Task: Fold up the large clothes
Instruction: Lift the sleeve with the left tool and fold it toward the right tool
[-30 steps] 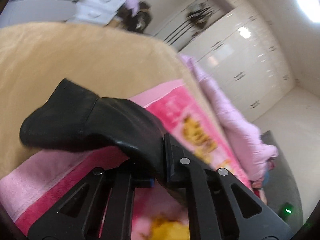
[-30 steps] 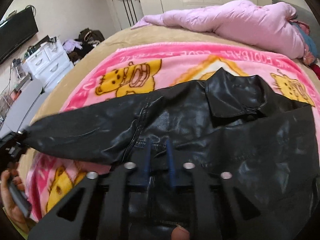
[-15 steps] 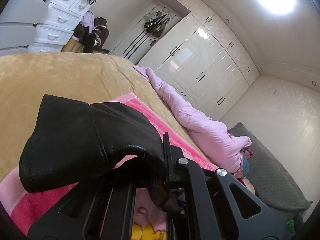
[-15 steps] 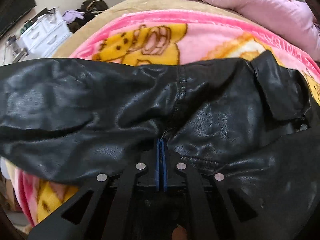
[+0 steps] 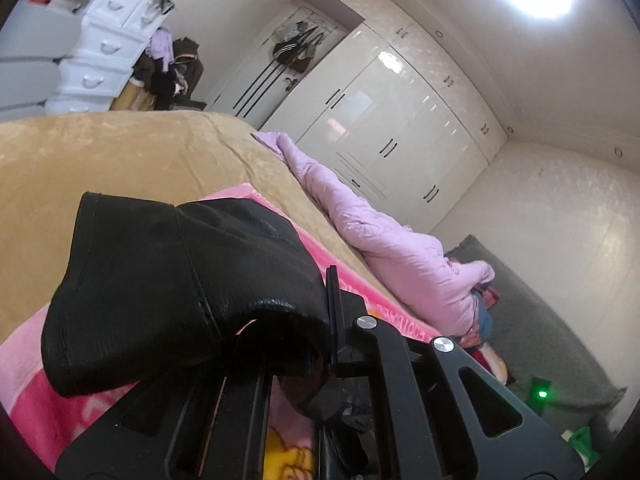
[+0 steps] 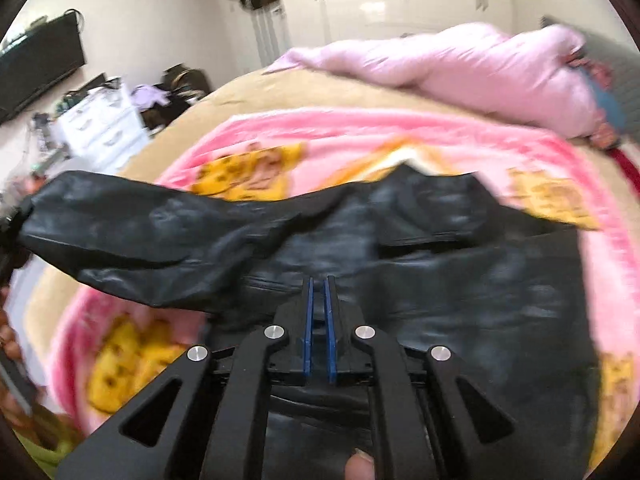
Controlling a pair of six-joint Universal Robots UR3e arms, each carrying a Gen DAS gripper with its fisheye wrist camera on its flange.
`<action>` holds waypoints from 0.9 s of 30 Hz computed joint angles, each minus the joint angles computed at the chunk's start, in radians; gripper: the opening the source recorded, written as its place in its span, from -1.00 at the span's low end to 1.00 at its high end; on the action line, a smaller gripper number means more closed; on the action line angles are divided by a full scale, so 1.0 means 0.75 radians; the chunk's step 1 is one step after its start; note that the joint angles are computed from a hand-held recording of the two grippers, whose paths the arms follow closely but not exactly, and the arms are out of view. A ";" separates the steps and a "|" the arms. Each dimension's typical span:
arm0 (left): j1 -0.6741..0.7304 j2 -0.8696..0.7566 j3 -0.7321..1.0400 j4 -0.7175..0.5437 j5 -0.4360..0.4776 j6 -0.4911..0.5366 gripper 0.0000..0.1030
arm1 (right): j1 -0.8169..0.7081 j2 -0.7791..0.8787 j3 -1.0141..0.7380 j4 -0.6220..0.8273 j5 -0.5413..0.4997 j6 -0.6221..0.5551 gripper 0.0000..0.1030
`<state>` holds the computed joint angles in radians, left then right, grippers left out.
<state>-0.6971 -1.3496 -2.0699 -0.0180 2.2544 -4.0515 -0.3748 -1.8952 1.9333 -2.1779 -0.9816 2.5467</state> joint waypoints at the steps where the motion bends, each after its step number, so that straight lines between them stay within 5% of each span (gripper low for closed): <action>1: -0.017 -0.024 0.036 -0.018 0.008 0.003 -1.00 | -0.058 -0.035 0.027 0.002 0.017 -0.023 -0.90; 11: -0.147 -0.298 0.510 -0.272 0.076 0.091 -1.00 | -0.667 -0.329 0.108 0.501 0.337 -0.471 -0.90; 19: -0.186 -0.496 0.826 -0.441 0.090 0.150 -1.00 | -0.999 -0.325 -0.016 0.950 0.466 -0.850 -0.90; 27: -0.233 -0.763 1.243 -0.630 0.069 0.252 -1.00 | -1.157 -0.191 -0.049 0.957 0.516 -0.899 -0.89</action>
<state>-0.8721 -1.9219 -1.1375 -0.4907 2.3059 -3.8627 -1.2425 -2.0388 1.8968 -1.4605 -0.5949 1.8726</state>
